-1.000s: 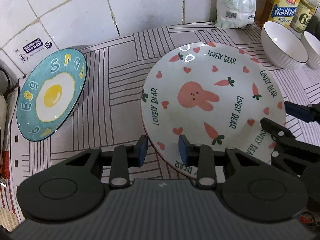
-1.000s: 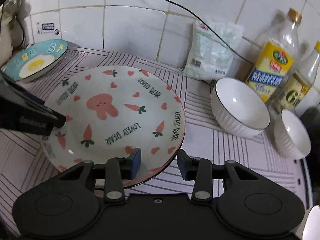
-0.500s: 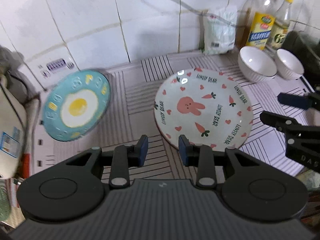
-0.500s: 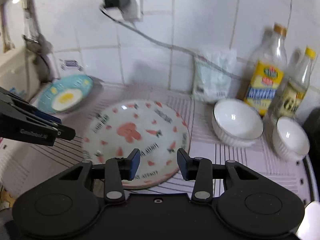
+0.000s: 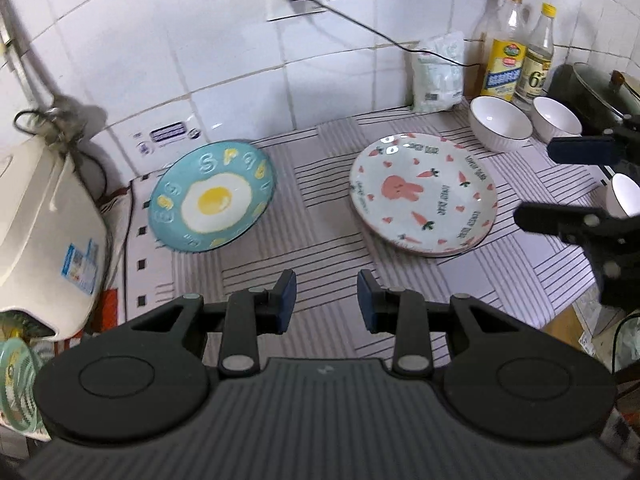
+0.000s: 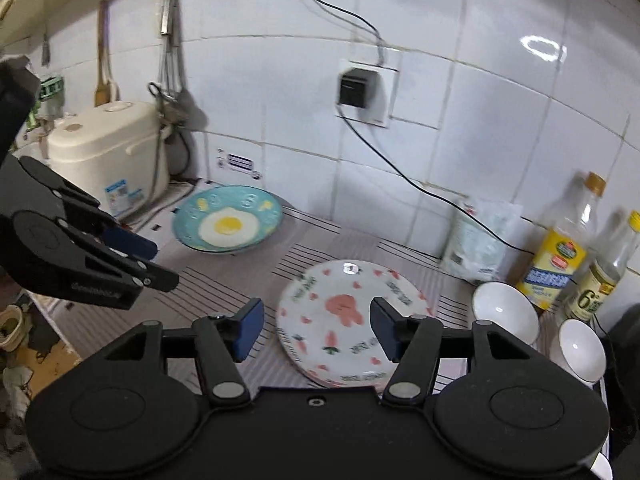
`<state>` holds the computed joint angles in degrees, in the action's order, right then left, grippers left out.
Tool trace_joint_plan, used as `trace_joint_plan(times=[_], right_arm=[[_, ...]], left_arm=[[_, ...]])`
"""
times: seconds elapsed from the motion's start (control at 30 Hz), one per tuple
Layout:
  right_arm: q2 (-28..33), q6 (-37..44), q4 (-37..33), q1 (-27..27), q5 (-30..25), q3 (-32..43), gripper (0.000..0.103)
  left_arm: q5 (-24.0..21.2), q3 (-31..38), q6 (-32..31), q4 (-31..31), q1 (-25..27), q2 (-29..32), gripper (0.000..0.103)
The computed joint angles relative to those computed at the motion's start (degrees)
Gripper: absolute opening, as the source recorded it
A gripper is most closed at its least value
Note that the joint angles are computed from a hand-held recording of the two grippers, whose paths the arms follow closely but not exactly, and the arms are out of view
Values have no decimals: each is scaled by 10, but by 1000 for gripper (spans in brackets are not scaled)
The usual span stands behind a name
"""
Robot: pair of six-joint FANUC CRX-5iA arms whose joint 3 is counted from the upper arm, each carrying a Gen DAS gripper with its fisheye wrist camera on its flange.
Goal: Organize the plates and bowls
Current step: 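Move the left tool to the teal egg plate and grip its rim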
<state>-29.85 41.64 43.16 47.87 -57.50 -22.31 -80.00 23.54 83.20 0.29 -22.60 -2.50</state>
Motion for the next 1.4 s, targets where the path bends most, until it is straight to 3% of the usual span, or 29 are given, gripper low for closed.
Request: trace_joint_plan(times=[0.17,0.23,0.33,0.43,0.57,0.73,0.93,1.13,1.4], right_arm=[[30,40,-50,21,-20,49,74],[38,56,-82,16,-12,67,77],[51,76,-125,2,16,88,89],[71,89,-146,-12,47,103,93],[100,81,-158,-45,134,97,98],[138,-72,-23,-119,359,10,100],[239,-13,-92,-166,424,64,99],[320,90,-189,-182,388,142,99],[396,112,-288,-201,302,238,91]], left_arm=[[-2,-28,-18,13,44,-25,43],[5,-42,-28,12,58,-35,47],[22,-65,-42,22,83,-47,54],[42,-88,-51,36,107,-53,62],[68,-112,-44,52,136,-53,70],[126,-133,-20,66,162,-40,76],[185,-135,28,66,181,-1,76],[209,-125,45,30,171,39,76],[192,-101,85,20,172,89,72]])
